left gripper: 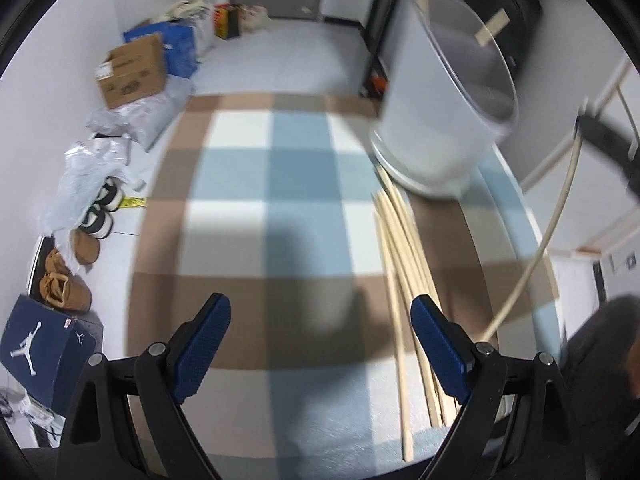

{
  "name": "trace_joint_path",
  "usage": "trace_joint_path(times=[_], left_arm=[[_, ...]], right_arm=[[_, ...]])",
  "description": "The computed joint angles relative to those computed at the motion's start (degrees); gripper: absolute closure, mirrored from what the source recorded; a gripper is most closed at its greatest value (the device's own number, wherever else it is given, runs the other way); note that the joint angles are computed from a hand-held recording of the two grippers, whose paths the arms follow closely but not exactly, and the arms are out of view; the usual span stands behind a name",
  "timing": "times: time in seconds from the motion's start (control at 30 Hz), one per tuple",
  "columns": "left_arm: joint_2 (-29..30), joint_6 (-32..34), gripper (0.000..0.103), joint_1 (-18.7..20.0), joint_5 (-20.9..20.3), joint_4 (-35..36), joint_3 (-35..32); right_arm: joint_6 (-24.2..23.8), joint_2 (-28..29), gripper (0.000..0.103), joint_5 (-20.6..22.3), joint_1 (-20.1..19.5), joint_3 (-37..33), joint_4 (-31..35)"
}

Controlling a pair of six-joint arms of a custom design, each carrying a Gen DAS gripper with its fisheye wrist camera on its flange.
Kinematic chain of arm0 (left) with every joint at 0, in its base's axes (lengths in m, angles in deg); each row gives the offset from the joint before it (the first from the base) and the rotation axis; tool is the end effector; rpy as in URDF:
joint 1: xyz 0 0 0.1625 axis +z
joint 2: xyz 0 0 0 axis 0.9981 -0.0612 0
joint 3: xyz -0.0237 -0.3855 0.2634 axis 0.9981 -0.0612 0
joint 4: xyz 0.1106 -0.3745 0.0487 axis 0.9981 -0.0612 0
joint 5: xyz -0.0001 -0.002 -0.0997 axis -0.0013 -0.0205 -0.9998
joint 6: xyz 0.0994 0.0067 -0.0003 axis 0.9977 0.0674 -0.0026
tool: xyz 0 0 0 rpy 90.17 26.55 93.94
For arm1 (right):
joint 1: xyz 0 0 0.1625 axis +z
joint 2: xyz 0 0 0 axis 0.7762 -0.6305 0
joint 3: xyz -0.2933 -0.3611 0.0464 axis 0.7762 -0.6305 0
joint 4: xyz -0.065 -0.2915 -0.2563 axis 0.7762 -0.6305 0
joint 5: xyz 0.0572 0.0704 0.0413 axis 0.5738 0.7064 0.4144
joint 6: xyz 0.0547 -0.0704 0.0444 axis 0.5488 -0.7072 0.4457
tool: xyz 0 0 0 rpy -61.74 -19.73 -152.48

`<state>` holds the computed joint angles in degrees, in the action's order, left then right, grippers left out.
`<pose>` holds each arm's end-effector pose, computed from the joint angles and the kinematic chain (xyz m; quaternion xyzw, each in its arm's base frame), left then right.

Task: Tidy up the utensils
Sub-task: 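Carry the chopstick toward the holder with the right tool while the left tool grasps another chopstick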

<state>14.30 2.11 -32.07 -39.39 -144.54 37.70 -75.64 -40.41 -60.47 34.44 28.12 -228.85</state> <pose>-0.3062 -0.7743 -0.0029 0.0877 0.9251 -0.2072 0.3059 0.0702 -0.7875 0.2855 0.2520 -0.9152 0.2961 0.1060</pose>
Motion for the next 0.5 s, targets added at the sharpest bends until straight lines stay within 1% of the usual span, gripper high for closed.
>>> trace_joint_path(times=[0.1,0.2,0.3,0.43,0.5], left_arm=[[1.3,-0.7,0.014,-0.5,1.6,5.1,-1.9],[1.7,-2.7,0.014,-0.7,3.0,9.3,-2.8],[2.0,-3.7,0.015,-0.6,3.0,11.4,-3.5],[3.4,-4.6,0.015,-0.7,4.1,14.8,-5.7],[4.0,-4.7,0.018,-0.9,4.6,15.9,-6.7]], right_arm=[[0.2,-1.2,0.099,2.0,-0.8,1.0,-0.8],[0.3,-2.4,0.099,3.6,-1.7,2.4,-1.6],[0.7,-3.4,0.099,5.4,-2.6,3.1,-1.7],[0.4,-4.7,0.099,7.9,-3.5,4.1,-2.1],[-0.1,-5.2,0.099,9.1,-3.9,4.7,-2.2]])
